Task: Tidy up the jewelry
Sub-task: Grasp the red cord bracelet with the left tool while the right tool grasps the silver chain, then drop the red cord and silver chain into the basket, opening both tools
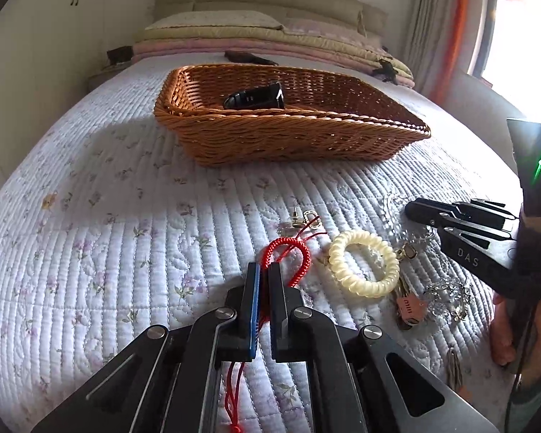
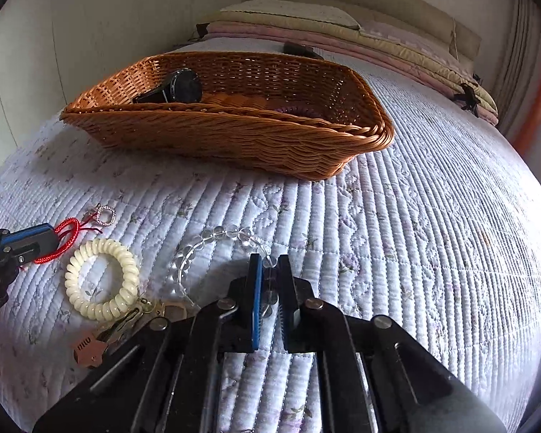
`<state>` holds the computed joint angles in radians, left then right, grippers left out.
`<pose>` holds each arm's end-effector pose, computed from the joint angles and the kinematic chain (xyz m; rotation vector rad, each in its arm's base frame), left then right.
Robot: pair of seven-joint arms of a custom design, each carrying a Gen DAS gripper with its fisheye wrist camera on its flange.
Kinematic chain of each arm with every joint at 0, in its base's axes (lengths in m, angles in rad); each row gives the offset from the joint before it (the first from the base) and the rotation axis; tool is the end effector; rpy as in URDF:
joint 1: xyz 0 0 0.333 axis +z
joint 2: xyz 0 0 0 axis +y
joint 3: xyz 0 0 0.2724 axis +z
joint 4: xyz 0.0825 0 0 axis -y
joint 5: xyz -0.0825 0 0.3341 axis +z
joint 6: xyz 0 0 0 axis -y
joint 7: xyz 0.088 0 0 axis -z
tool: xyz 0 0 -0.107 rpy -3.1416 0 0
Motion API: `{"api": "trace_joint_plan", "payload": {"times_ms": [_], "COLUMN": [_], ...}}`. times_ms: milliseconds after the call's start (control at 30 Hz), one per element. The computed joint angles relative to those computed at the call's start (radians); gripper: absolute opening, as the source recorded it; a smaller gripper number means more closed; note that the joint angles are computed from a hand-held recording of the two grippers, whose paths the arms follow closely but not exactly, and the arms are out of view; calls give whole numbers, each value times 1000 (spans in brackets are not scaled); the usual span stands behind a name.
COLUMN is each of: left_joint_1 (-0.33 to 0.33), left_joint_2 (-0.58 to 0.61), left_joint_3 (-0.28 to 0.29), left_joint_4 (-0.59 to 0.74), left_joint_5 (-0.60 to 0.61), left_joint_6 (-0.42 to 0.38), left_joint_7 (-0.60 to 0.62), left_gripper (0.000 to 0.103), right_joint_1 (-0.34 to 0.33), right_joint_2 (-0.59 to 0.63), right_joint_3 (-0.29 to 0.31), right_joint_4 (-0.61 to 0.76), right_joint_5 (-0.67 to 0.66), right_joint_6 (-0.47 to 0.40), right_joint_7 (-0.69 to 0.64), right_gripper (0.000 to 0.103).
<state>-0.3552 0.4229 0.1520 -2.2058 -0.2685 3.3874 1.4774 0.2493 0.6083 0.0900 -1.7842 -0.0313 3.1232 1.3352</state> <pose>0.5511 -0.0876 0.2822 -1.9274 1.6770 -0.8124 0.6133 0.2100 0.3013 -2.1998 1.2027 -0.6143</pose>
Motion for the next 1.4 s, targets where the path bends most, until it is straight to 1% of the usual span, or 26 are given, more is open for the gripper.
{"api": "trace_joint_plan", "payload": {"times_ms": [67,133,167,200,267,333,400,500,567,600,633,667,700,733,800,833,867,967,1067,1133,1200,1300,1400], "left_joint_1": [-5,5,27,53,99,120,171,181,193,200,206,212,218,225,247,246,247,250,227,226,232,241,223], "left_joint_2": [0,-3,-7,-12,-21,-19,-24,-26,-29,-28,-30,-33,-36,-36,-41,-43,-44,-51,-50,-51,-53,-59,-71], "left_joint_3": [3,-8,-30,-55,-98,-120,-165,-173,-182,-189,-195,-200,-205,-210,-228,-228,-229,-233,-220,-221,-227,-233,-223], "left_joint_4": [-3,-13,-22,-29,-48,-44,-54,-59,-67,-68,-73,-78,-83,-85,-98,-101,-107,-123,-119,-120,-125,-135,-145], "left_joint_5": [-4,-4,2,11,27,31,59,63,70,75,79,82,86,91,110,111,112,119,91,85,86,88,63], "left_joint_6": [6,25,40,49,67,69,82,93,105,112,119,126,135,141,154,160,171,208,210,218,229,235,247], "left_joint_7": [1,3,3,3,2,1,-12,-15,-19,-21,-24,-26,-30,-33,-44,-46,-47,-44,-23,-18,-20,-24,-7], "left_gripper": [4,4,4,4,4,4,4,4,4,4,4,4,4,4,4,4,4,4,4,4,4,4,4], "right_joint_1": [-23,-70,-103,-114,-120,-125,-152,-208,-264,-306,-364,-437,-491,-515,-545,-579,-603,-650,-712,-781,-803,-883,-944], "right_joint_2": [-1,-5,-8,-10,-20,-26,-31,-34,-35,-35,-33,-26,-19,-21,-29,-25,-23,-27,-28,-14,-21,1,21], "right_joint_3": [25,78,115,127,135,141,171,229,287,331,392,468,524,548,574,608,629,667,716,777,790,859,913], "right_joint_4": [-4,-15,-26,-31,-53,-66,-79,-90,-102,-111,-125,-141,-152,-167,-192,-202,-211,-237,-262,-276,-289,-301,-306], "right_joint_5": [6,21,29,33,37,35,32,29,24,19,10,-5,-23,-37,-72,-94,-114,-168,-221,-268,-297,-363,-418], "right_joint_6": [7,18,30,40,75,91,105,110,116,124,137,146,152,167,191,195,199,217,232,234,249,252,250], "right_joint_7": [-12,-37,-57,-66,-74,-76,-81,-91,-107,-120,-135,-152,-163,-163,-152,-146,-139,-113,-78,-57,-31,6,46], "right_gripper": [9,9,9,9,9,9,9,9,9,9,9,9,9,9,9,9,9,9,9,9,9,9,9]}}
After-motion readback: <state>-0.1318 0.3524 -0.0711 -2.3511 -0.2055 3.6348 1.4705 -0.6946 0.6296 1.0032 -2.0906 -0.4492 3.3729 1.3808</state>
